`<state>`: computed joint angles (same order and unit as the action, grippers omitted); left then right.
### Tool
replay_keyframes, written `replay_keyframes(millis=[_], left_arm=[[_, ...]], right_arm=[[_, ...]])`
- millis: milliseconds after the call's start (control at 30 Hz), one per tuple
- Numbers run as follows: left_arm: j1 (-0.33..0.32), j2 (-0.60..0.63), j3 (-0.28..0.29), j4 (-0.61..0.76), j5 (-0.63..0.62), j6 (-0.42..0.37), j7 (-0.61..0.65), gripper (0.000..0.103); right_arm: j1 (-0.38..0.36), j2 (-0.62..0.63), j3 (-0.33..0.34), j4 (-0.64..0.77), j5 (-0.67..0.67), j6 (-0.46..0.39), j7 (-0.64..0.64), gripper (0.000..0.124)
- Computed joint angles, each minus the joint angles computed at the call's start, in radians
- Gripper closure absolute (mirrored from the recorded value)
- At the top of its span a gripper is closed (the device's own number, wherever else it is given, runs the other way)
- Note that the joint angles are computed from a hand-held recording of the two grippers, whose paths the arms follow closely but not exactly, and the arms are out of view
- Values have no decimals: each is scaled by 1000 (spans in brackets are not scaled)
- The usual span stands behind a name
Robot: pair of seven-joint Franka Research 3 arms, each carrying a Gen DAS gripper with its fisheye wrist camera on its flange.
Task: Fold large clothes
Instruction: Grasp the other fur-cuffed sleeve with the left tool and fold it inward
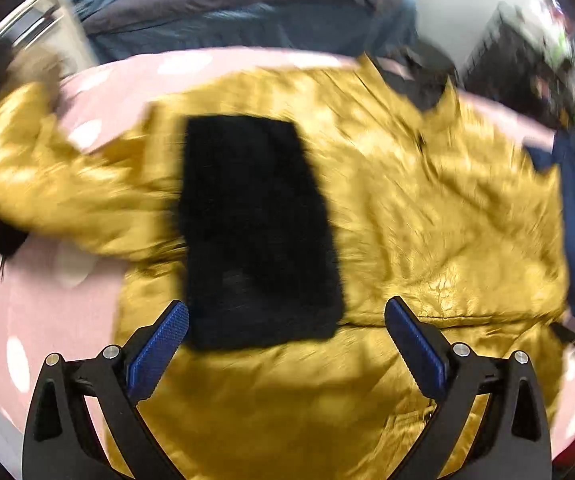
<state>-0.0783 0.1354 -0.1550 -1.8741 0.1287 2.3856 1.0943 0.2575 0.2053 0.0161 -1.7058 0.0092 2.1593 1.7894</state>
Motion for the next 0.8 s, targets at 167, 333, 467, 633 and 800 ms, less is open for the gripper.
replay_keyframes(millis=[167, 333, 467, 633, 800], left_arm=[[73, -179, 63, -169, 17, 75, -120, 7], [173, -240, 143, -222, -31, 114, -156, 7], [224, -225, 207, -219, -325, 202, -49, 7], [272, -105, 215, -115, -850, 256, 157, 7], [335, -24, 155, -47, -928, 227, 154, 41]], right_arm=[[10, -83, 4, -113, -7, -4, 69, 52], [15, -170, 27, -221, -3, 24, 175, 50], [22, -226, 50, -284, 25, 79, 259, 43], [35, -279, 76, -319, 48, 92, 275, 41], [43, -291, 94, -300, -39, 48, 261, 41]])
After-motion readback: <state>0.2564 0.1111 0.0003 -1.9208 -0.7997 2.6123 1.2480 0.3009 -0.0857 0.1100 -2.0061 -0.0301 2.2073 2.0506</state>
